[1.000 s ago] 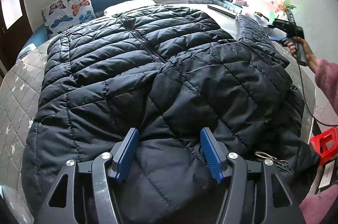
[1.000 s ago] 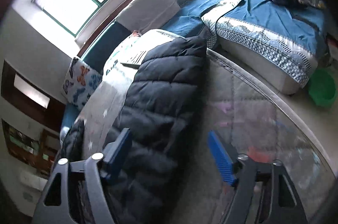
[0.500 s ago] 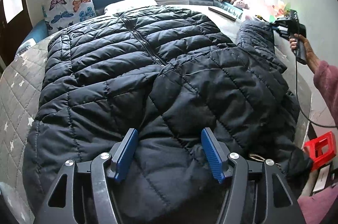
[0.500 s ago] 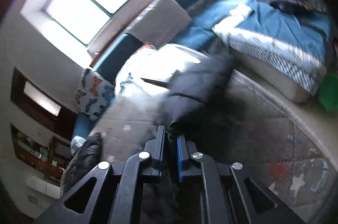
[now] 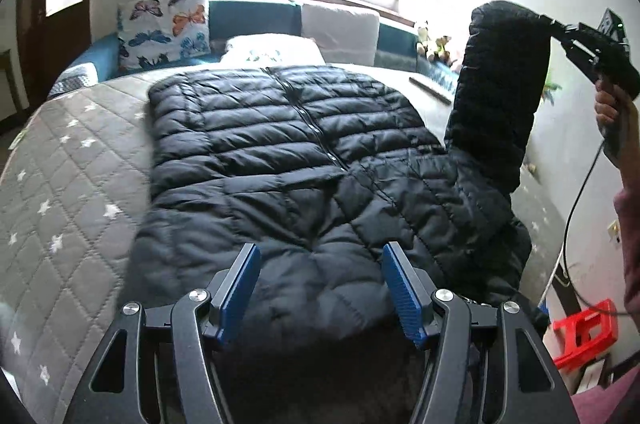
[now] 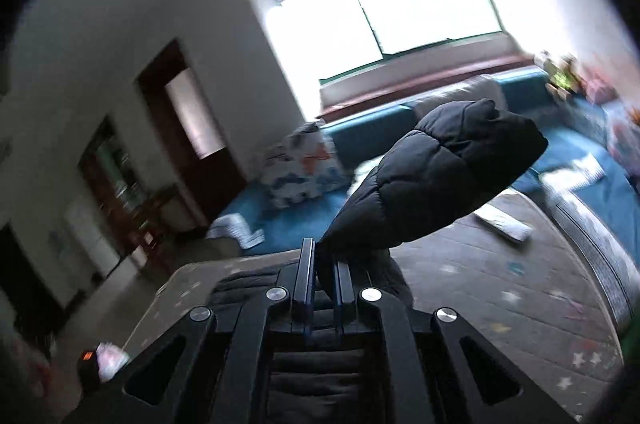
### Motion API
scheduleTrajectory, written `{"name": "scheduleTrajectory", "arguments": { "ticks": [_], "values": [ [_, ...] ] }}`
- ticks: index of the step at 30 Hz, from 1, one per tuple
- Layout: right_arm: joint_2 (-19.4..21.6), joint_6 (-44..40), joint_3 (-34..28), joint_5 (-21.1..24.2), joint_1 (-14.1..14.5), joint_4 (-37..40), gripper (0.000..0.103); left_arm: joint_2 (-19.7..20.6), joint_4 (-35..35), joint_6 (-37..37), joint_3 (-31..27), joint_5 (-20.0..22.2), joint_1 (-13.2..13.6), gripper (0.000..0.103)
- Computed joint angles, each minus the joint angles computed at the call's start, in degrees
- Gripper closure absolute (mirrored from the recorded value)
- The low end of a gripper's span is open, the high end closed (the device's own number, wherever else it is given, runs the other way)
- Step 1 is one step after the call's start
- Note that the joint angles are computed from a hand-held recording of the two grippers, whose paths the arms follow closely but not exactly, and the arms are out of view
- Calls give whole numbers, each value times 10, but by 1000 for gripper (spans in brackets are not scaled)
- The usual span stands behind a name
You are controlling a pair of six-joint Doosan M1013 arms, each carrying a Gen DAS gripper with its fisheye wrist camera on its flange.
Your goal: Fold large clothes
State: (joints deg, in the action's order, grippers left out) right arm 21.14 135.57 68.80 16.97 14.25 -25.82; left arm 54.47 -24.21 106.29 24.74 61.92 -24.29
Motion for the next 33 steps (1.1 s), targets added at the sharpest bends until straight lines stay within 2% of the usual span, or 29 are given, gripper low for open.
{"name": "scheduleTrajectory", "arguments": {
  "ticks": [4,7,9,14,17,20,23,26,27,28,29,30,33],
  "values": [
    [23,-179,-37,5,42,114,93,-43,-27,23,81,-53,13,35],
    [61,-336,-85,60,72,225,93,-67,-39,36,128,-80,21,35],
    [89,-397,-117,106,84,274,93,-82,-49,44,159,-99,27,35],
    [168,-476,-198,242,117,293,96,-99,-68,43,197,-111,38,35],
    [206,-504,-241,329,119,318,96,-106,-72,42,212,-112,42,35],
    [213,-520,-251,372,122,330,96,-114,-74,45,224,-121,43,35],
    [188,-518,-228,360,124,315,96,-116,-85,48,219,-126,45,35],
    [168,-506,-214,356,113,317,87,-106,-86,41,190,-121,43,32],
    [158,-490,-204,349,107,312,76,-99,-82,32,173,-115,42,29],
    [156,-474,-201,342,104,303,59,-89,-77,20,153,-107,41,23],
    [145,-447,-186,327,98,283,51,-79,-71,4,130,-101,39,22],
    [134,-416,-171,311,92,259,45,-70,-68,-7,112,-96,37,22],
    [114,-337,-143,286,68,218,45,-17,-44,-64,8,-48,33,22]
  ]
}}
